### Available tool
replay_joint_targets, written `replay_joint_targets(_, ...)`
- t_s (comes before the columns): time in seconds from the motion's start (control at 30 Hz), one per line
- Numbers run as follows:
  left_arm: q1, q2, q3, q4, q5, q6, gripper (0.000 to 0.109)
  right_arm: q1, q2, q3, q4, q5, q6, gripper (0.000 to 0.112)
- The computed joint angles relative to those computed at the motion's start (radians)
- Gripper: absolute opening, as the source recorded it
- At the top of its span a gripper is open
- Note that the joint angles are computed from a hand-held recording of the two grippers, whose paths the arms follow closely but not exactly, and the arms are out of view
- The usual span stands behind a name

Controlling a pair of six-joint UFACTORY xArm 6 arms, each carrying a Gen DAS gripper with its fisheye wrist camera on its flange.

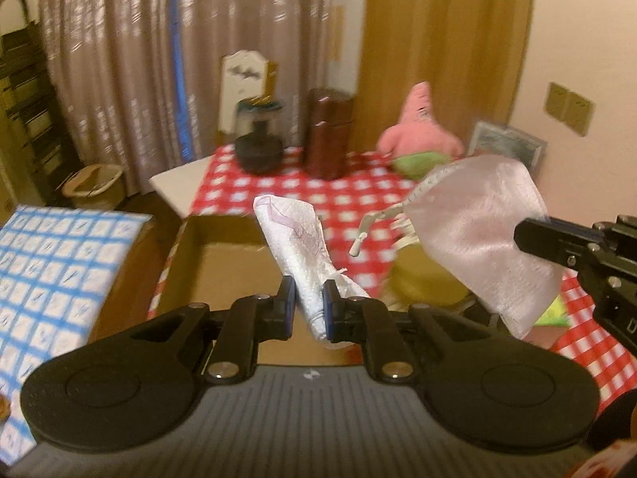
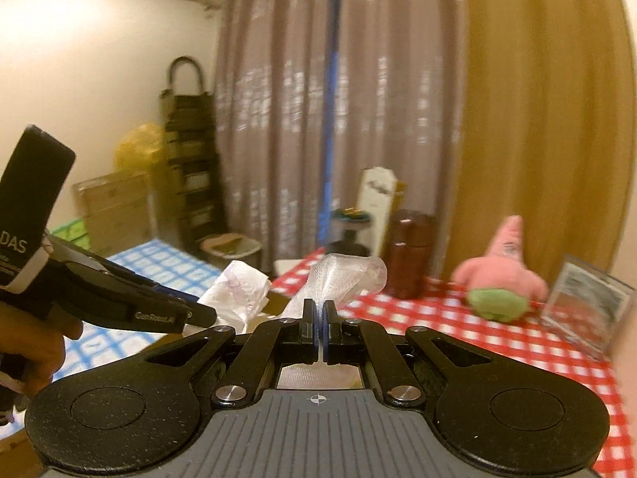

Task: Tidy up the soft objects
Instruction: 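Carry towel and mesh bag into the cardboard tray and open both grippers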

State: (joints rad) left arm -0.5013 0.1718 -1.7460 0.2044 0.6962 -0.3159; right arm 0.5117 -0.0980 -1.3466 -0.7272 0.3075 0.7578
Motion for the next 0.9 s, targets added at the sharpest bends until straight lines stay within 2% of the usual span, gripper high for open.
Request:
replay_joint_targets(0.23, 0.068, -0.041, 0.116, -0.034, -0.002, 0.028, 0.013, 0.042, 0.153, -0.076, 0.196, -0.030, -0.161, 0.002)
replay_joint_targets(0.47, 0.102, -0.015, 0.154, -0.075, 0.004, 0.050, 0.013, 0.047, 0.255, -0.115, 0.392, -0.029, -0.287, 0.002)
replay_joint_targets(0.53, 0.105, 0.001, 0.144, -0.082, 0.021, 0.059, 0.015, 0.048, 0.282, -0.133, 0.448, -0.022, -0.329, 0.002)
replay_joint_targets(0.63, 0.107, 0.018, 0.136, -0.070, 0.039, 0.048, 0.026, 0.050, 0.297, -0.133, 0.509, -0.014, -0.380, 0.002)
replay_joint_targets(0.83, 0.121, 0.000, 0.173, -0.064, 0.029, 0.026, 0.027, 0.054, 0.338, -0.157, 0.582, 0.002, -0.438, 0.002)
replay_joint_targets(0.9, 0.124, -0.009, 0.185, -0.051, 0.026, 0.002, 0.031, 0.055, 0.351, -0.167, 0.637, 0.016, -0.486, 0.002)
